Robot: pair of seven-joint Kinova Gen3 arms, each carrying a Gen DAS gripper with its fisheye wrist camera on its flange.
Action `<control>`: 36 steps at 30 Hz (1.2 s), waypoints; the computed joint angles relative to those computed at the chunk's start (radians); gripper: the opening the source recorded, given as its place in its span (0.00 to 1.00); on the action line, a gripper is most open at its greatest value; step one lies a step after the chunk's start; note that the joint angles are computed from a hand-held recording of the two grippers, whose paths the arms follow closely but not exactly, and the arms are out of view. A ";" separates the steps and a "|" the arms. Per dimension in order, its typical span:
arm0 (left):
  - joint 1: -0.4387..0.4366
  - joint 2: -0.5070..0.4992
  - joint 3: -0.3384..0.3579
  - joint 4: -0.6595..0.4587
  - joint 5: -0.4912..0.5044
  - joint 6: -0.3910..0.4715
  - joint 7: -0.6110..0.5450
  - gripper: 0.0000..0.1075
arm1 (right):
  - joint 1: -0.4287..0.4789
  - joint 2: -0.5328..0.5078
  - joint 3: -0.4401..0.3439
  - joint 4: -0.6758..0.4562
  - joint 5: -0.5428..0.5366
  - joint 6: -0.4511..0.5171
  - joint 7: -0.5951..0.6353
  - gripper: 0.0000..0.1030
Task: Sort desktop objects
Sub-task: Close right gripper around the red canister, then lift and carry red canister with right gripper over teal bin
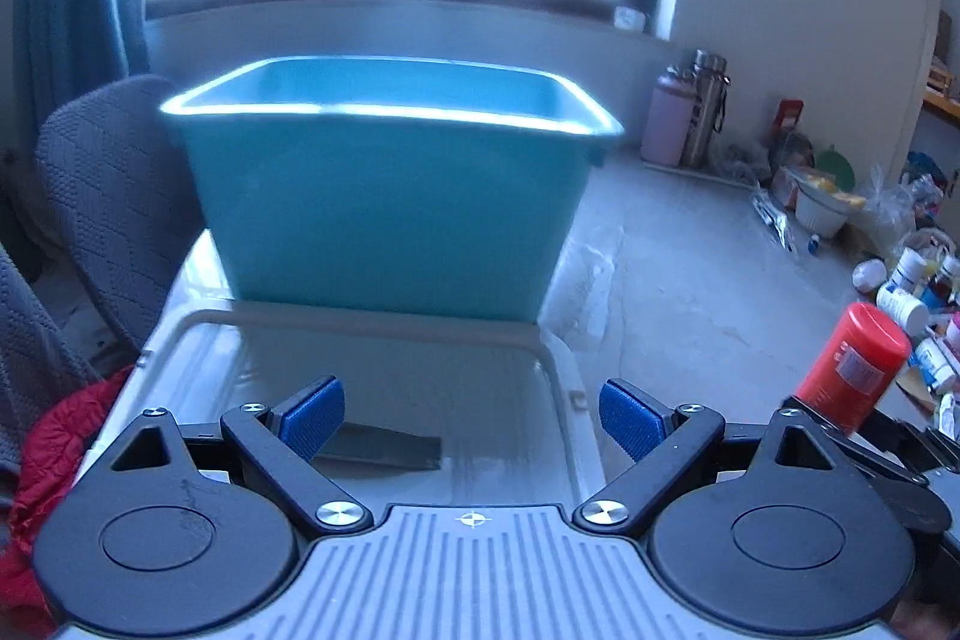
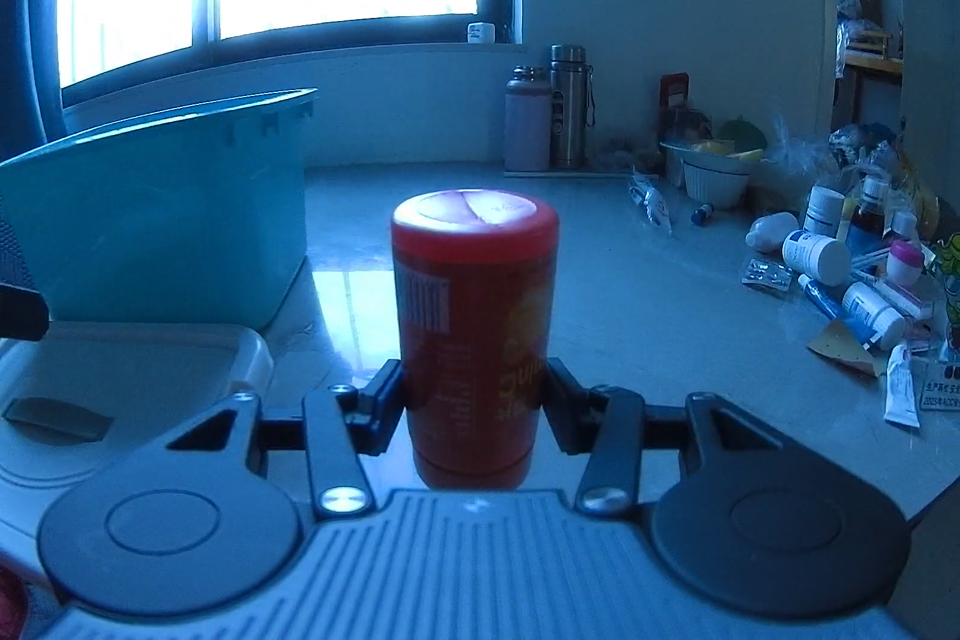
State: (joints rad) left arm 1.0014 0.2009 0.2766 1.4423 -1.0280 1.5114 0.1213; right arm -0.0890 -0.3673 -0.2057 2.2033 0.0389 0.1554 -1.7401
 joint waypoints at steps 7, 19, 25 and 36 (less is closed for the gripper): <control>0.032 -0.032 0.025 0.013 -0.009 0.084 0.029 0.87 | -0.037 -0.067 0.005 -0.043 0.009 0.107 0.021 0.47; 0.069 -0.078 0.093 0.028 -0.049 0.278 0.112 0.87 | -0.148 -0.109 0.023 -0.145 -0.028 0.207 0.079 0.47; 0.055 -0.107 0.114 0.014 -0.068 0.375 0.039 0.87 | -0.169 -0.077 -0.018 -0.222 -0.037 0.219 0.085 0.47; -0.123 -0.221 0.142 0.006 -0.082 0.325 -0.090 0.87 | -0.076 0.053 -0.205 -0.402 0.067 0.186 -0.030 0.47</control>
State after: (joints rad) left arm 0.8786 -0.0197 0.4187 1.4481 -1.1103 1.8364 0.0310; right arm -0.1648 -0.3139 -0.4107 1.8016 0.1056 0.3409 -1.7704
